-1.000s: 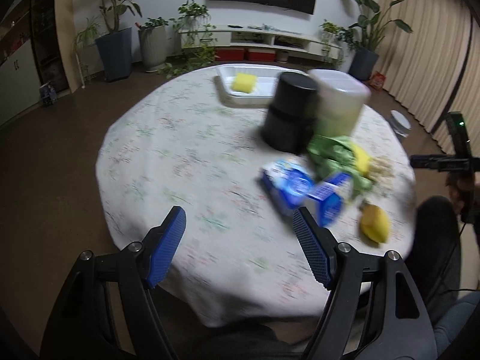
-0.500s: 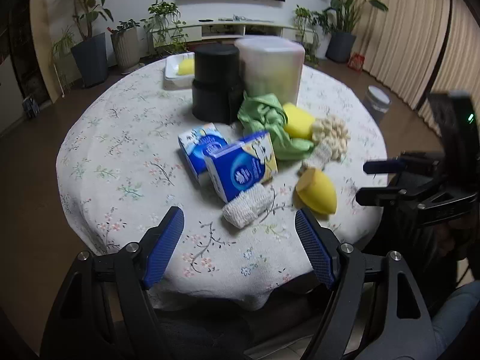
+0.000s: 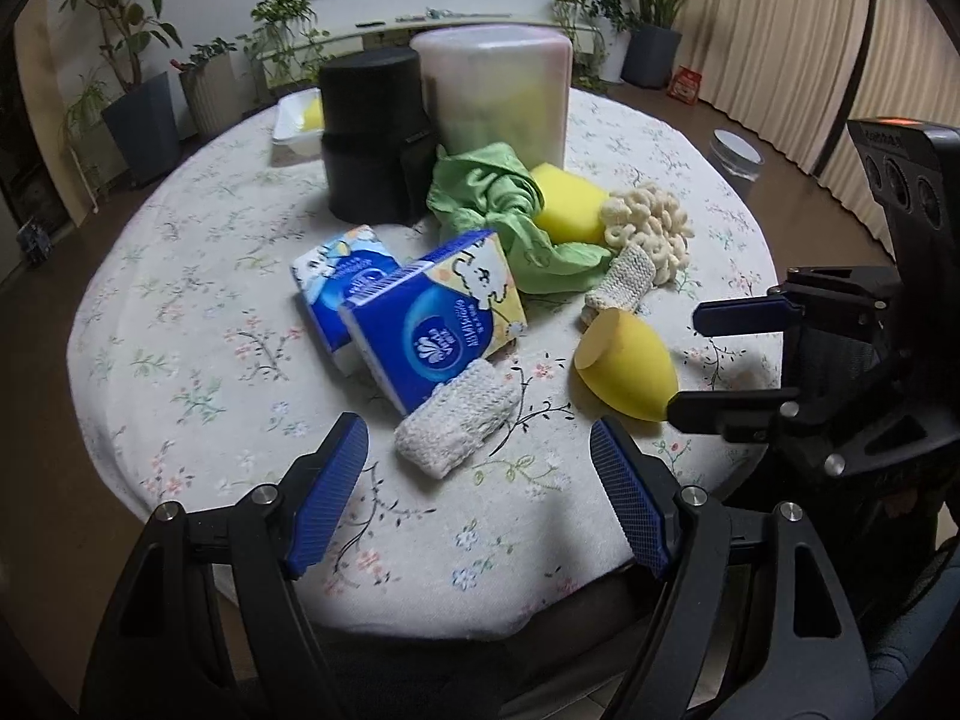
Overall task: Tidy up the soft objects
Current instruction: 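Grasp the white knit scrubber with the left gripper while the right grasps the egg sponge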
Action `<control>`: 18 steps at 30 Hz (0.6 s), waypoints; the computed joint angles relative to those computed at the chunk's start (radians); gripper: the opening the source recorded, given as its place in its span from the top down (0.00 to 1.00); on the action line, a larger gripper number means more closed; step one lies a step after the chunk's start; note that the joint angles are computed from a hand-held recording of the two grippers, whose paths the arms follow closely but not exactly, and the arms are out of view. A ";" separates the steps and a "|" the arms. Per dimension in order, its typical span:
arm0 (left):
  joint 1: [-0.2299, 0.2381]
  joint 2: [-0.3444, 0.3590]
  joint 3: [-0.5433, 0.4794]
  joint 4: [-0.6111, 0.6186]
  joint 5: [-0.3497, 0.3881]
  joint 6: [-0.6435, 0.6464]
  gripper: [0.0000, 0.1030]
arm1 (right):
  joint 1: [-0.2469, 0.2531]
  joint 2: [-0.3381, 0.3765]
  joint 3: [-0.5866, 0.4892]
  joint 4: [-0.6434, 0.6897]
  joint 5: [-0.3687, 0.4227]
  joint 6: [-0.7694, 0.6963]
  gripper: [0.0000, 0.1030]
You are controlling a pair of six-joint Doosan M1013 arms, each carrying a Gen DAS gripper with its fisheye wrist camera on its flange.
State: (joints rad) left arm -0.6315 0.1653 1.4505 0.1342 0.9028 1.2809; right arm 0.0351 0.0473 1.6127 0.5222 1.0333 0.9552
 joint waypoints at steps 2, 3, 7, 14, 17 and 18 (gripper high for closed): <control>0.007 0.012 -0.010 -0.027 0.012 0.019 0.27 | 0.005 0.006 -0.004 -0.002 0.003 -0.001 0.37; 0.009 0.016 -0.014 -0.038 0.019 0.025 0.27 | 0.007 0.009 -0.006 -0.004 0.003 -0.002 0.37; 0.017 0.036 -0.034 -0.061 0.058 0.037 0.27 | 0.016 0.023 -0.016 -0.017 0.003 -0.001 0.40; 0.027 0.053 -0.051 -0.084 0.070 0.046 0.27 | 0.020 0.037 -0.022 -0.021 0.007 -0.004 0.41; 0.030 0.062 -0.057 -0.086 0.074 0.050 0.38 | 0.025 0.044 -0.023 -0.018 0.007 -0.009 0.41; 0.029 0.069 -0.064 -0.082 0.091 0.046 0.43 | 0.026 0.046 -0.023 -0.017 0.009 -0.012 0.41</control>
State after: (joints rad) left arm -0.6021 0.2342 1.3869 0.0527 0.9936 1.3269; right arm 0.0612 0.0929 1.5901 0.5055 1.0424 0.9433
